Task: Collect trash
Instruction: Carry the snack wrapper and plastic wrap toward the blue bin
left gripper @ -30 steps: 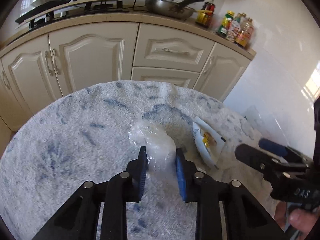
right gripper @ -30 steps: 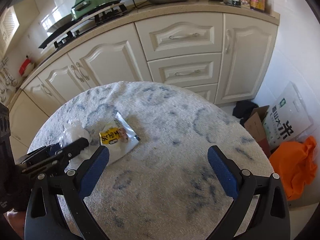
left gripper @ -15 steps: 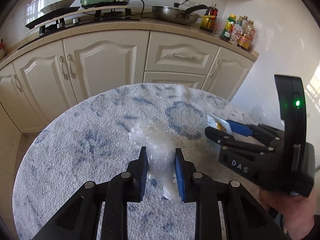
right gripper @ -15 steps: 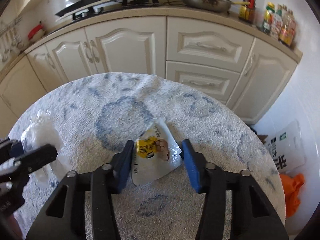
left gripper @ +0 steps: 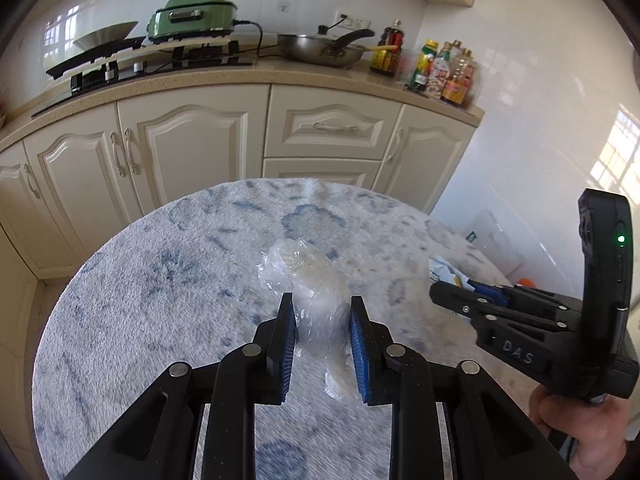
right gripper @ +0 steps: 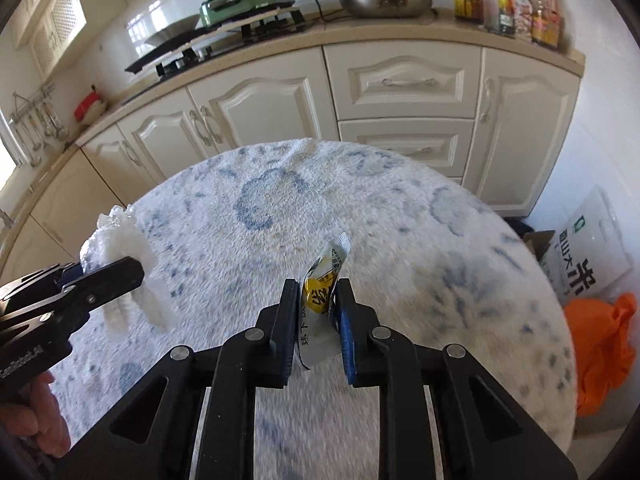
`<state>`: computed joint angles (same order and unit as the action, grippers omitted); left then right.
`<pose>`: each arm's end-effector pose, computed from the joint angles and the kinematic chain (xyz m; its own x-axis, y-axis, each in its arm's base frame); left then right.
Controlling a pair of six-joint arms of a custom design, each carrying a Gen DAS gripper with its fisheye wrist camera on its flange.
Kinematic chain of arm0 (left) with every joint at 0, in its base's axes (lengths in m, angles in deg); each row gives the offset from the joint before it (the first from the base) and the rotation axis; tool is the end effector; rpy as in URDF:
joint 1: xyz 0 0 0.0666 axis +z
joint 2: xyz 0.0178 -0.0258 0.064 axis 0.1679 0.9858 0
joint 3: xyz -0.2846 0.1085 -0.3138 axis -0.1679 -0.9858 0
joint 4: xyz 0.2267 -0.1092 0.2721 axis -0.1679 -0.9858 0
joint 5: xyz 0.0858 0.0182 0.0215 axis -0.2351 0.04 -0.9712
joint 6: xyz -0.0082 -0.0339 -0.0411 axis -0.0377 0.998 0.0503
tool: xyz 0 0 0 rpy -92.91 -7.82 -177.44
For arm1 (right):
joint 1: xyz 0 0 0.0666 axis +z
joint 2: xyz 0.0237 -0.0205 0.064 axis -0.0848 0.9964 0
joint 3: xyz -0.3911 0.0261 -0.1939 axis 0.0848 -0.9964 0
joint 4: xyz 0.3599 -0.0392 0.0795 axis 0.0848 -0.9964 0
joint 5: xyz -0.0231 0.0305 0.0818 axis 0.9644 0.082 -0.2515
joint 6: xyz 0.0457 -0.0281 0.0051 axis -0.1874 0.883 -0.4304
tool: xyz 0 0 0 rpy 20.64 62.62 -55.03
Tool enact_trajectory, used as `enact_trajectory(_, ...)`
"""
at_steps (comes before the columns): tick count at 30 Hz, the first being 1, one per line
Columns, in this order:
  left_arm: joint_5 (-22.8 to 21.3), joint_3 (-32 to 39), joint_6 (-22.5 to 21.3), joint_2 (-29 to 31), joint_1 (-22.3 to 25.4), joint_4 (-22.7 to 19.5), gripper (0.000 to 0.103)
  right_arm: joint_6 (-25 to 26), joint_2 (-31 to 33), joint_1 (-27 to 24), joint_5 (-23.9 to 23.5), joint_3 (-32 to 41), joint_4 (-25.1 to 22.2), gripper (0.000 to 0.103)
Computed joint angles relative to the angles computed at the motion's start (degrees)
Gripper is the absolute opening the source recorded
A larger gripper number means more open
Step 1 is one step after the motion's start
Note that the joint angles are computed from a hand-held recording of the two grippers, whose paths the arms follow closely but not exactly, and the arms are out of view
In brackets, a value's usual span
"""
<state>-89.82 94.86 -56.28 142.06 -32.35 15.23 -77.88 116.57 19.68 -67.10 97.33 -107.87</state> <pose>0.3793 -0.3325 0.4911 -0.7271 0.0358 -0.6856 0.2324 0.9525 -0.1967 0.4098 0.1889 0.4359 -0.8030 -0.0938 -0.5886 -0.2575 0.9452 0.2007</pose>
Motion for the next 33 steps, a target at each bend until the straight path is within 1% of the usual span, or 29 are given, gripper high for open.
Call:
enact_trajectory(3, -1.65, -0.28, 0.42, -1.93, -2.68, -0.18, 0.021, 0.12, -4.5, 0.03, 1.26, -1.64, -0.85, 0.018)
enact_trajectory(10, -5.13, 0.91, 0.61, -4.77, -9.67, -0.95, 0.021, -0.86, -13.92, -1.73, 1.59, -4.88, -2.74, 0.018)
enact_trajectory(14, -7.09, 3.51, 0.58, -4.7, -14.56, -2.34, 0.021, -1.15, -19.16, -3.94, 0.91, -6.23, -3.99, 0.018)
enact_trajectory(19, -9.34, 7.65, -0.73, -3.35, -20.15, -4.25, 0.021, -0.39, -24.95, -7.59, 1.55, -7.68, -6.1, 0.018)
enact_trajectory(23, -10.32, 11.07, -1.44, -1.65, -23.93, -5.39, 0.021, 0.73, -29.15, -12.41, 0.32, -8.62, -8.14, 0.018)
enact_trajectory(25, -10.56, 13.84, -1.79, -0.04, -25.55, -6.36, 0.021, 1.51, -30.98, -14.99, -0.33, -8.84, -9.21, 0.018)
enact_trajectory(28, -10.28, 17.19, -2.47, 2.05, -27.74, -7.38, 0.021, 3.09, -33.81, -20.18, -2.01, -9.16, -10.95, 0.019)
enact_trajectory(30, -10.22, 19.28, -3.12, 3.45, -29.15, -7.73, 0.021, 4.36, -35.56, -24.88, -3.92, -9.35, -12.19, 0.019)
enact_trajectory(33, -8.57, 22.93, -3.42, 6.08, -30.58, -8.65, 0.021, 6.67, -37.5, -32.06, -6.92, -9.61, -14.05, 0.019)
